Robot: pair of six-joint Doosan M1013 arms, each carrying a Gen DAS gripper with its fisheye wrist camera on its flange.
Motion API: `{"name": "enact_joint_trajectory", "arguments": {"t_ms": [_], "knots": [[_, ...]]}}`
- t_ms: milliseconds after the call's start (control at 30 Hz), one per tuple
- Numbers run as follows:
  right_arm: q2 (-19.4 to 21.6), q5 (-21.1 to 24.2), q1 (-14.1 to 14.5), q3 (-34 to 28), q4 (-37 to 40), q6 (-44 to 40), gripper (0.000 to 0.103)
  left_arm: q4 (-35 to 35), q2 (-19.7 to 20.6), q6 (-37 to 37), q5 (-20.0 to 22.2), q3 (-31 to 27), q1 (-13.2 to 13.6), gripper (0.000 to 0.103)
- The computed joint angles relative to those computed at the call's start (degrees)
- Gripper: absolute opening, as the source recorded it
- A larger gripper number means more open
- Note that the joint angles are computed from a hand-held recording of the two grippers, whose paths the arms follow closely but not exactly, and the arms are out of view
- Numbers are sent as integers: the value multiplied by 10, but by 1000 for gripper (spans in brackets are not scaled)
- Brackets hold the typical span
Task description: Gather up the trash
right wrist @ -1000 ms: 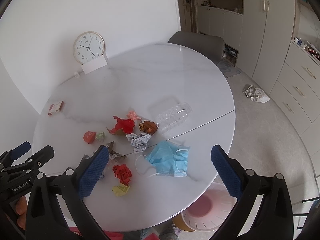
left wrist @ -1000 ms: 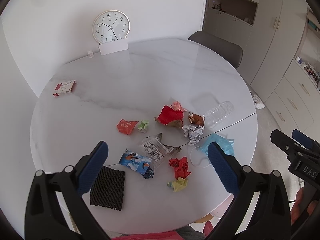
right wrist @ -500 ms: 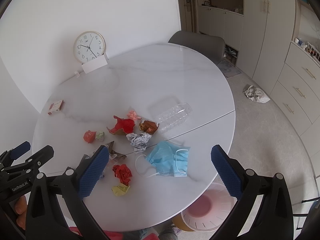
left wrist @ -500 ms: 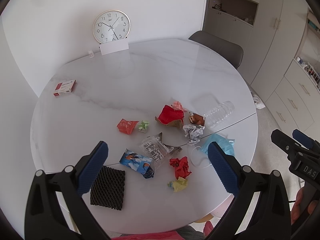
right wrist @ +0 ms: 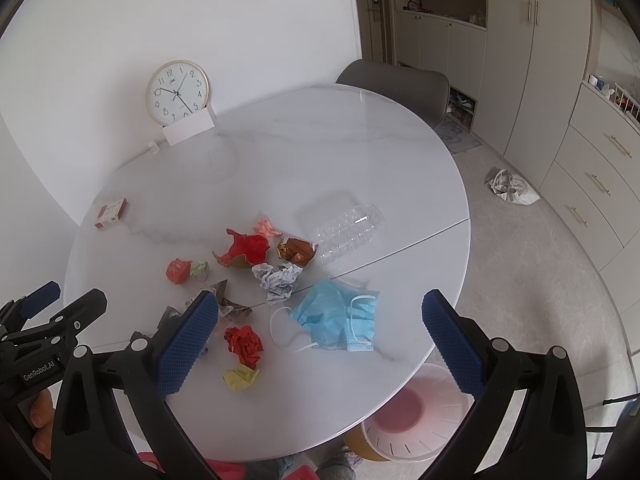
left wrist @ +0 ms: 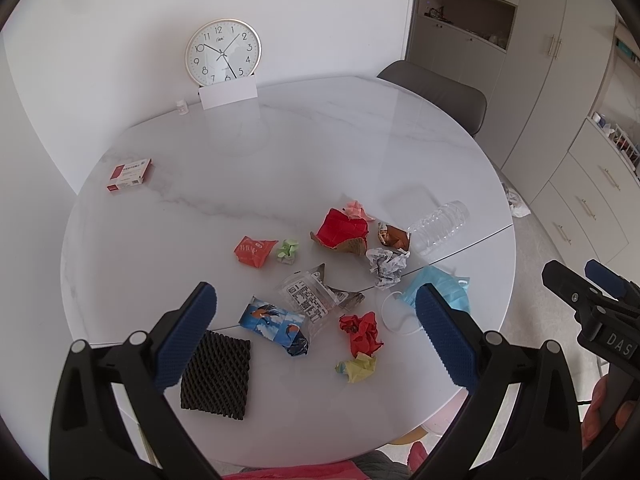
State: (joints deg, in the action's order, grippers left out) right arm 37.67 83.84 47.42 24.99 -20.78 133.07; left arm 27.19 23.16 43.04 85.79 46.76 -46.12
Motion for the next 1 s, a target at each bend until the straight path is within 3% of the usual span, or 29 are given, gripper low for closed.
{"name": "enact_joint_trajectory", "arguments": {"t_ms": [700, 900, 1000], "knots": [[0, 1, 0, 2, 3, 1, 101, 0, -2, -1, -3, 6, 0, 95], [-16, -23, -6, 55, 20, -8, 101, -16, -29, -6, -39, 59, 11, 95], [-9, -11, -10, 66, 25, -25, 101, -23, -47, -11, -56, 102, 19, 95]]}}
